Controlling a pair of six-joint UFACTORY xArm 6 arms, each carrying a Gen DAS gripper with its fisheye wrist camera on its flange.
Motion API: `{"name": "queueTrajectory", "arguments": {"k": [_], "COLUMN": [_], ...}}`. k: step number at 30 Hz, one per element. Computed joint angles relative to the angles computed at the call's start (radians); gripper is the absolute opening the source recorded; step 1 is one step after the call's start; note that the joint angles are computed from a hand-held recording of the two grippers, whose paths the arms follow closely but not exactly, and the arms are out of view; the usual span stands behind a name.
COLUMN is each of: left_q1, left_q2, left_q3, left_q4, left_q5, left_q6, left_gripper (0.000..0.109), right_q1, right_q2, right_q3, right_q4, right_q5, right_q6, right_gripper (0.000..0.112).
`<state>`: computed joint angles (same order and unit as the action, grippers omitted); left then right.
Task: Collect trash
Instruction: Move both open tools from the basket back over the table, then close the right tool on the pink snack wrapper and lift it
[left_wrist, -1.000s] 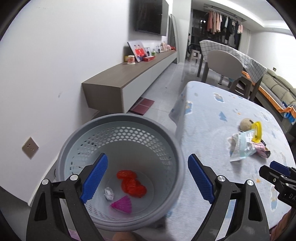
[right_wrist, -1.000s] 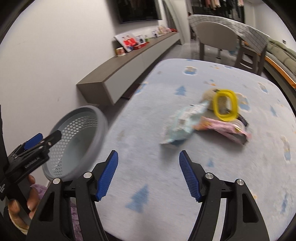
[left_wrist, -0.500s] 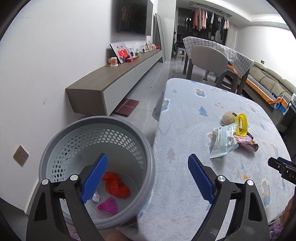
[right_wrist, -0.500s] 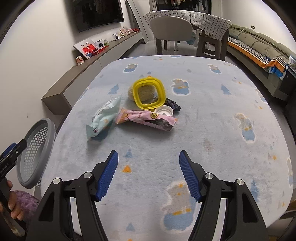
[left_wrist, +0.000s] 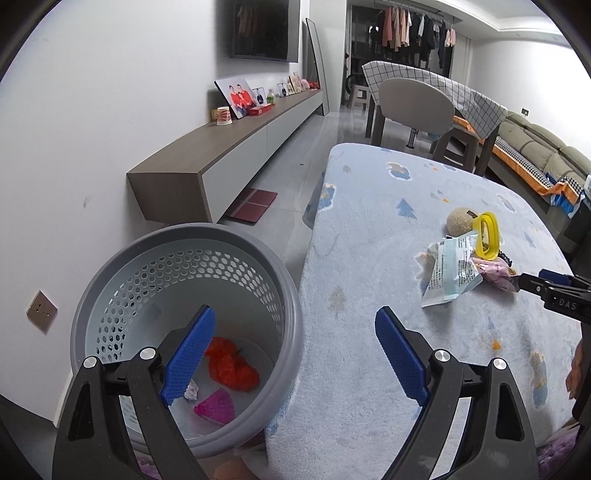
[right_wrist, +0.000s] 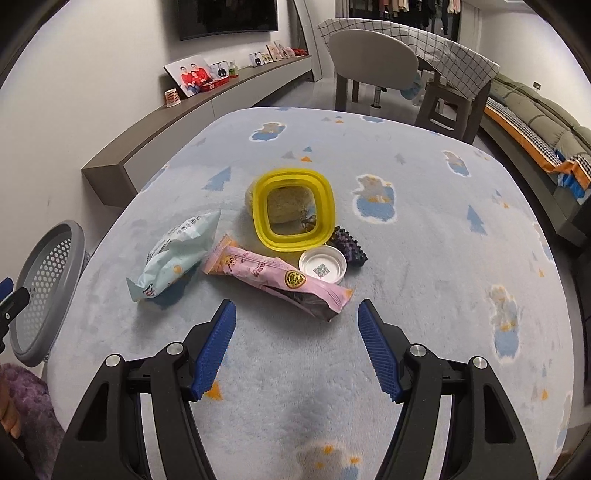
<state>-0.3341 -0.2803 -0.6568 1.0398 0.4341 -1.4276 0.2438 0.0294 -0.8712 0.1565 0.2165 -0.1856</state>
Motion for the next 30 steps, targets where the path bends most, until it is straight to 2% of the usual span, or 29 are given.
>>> {"name": "queueTrajectory", "arguments": {"k": [3, 9, 14, 23, 26, 30], "left_q1": [0.004, 0.012, 0.016, 0.028, 0.025, 0.021], "left_q2": [0.013, 0.033, 0.043, 0.028, 0.026, 0.027], "left_q3": [-0.005, -0.011, -0.014, 0.001, 0.001, -0.001], "left_q4": [-0.019, -0.04, -0.05, -0.051, -0.044, -0.042], "left_q5": [-0.004, -0.011, -0.005, -0.012, -0.008, -0.004], "left_q6": [0.02, 0.042, 0.056, 0.052, 0.048, 0.046], "left_gripper": [0.087, 0.087, 0.087, 0.087, 0.087, 0.087], "right_q1": [-0.006, 0.002, 0.003, 0.009, 0.02, 0.036], "right_q2": [0.058, 0.143, 0.191, 0.13, 0.097, 0.079], "right_q3": [-0.054, -0.141, -0.217, -0.192, -0.17, -0.139], "right_q4": [-0.021, 0.092, 0.144, 0.224, 0.243, 0.159], "right_q5": [0.015, 0.047, 0.148, 0.296, 0.306, 0.227], "right_q6": [-0.01, -0.174, -0.232, -0.245, -0.261, -0.215], "right_gripper": [0.066, 0.066, 0.066, 0.066, 0.066, 0.066]}}
